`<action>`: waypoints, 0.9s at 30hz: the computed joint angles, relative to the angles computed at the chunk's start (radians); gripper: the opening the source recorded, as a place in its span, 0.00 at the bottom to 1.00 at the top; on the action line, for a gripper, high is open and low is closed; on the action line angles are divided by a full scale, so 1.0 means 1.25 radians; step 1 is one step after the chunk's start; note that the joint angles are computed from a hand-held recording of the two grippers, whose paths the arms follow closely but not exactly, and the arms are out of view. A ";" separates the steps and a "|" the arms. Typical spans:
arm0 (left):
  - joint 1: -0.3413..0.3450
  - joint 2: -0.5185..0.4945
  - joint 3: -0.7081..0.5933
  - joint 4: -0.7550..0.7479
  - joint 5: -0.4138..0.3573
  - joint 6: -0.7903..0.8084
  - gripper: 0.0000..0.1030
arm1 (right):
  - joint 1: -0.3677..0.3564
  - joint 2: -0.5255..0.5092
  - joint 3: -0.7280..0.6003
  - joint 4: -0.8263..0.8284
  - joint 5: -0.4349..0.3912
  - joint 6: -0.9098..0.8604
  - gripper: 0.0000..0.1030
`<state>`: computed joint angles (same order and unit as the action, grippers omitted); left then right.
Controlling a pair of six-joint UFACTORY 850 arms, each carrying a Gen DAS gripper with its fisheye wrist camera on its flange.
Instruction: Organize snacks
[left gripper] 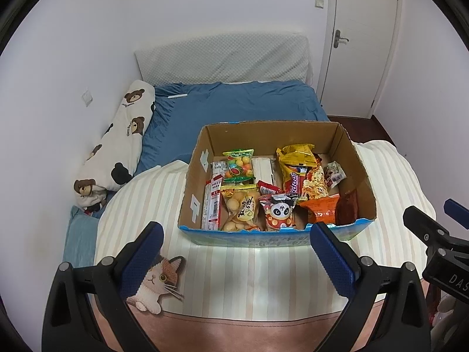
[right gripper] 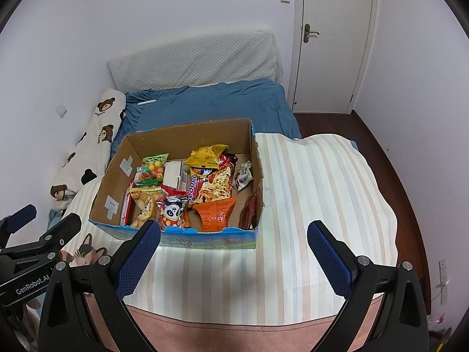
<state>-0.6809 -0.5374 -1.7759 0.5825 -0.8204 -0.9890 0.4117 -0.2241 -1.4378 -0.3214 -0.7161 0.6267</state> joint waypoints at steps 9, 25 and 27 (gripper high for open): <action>-0.002 0.006 0.003 0.003 0.000 -0.002 1.00 | 0.000 0.005 0.004 0.003 0.000 -0.001 0.99; -0.003 0.007 0.005 0.002 -0.002 -0.002 1.00 | -0.001 0.009 0.008 0.009 0.001 -0.009 0.99; -0.003 0.008 0.005 0.003 -0.001 -0.003 1.00 | -0.001 0.010 0.009 0.006 0.001 -0.005 0.99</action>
<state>-0.6847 -0.5277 -1.7691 0.5869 -0.8221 -0.9924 0.4109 -0.2114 -1.4262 -0.3135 -0.7149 0.6205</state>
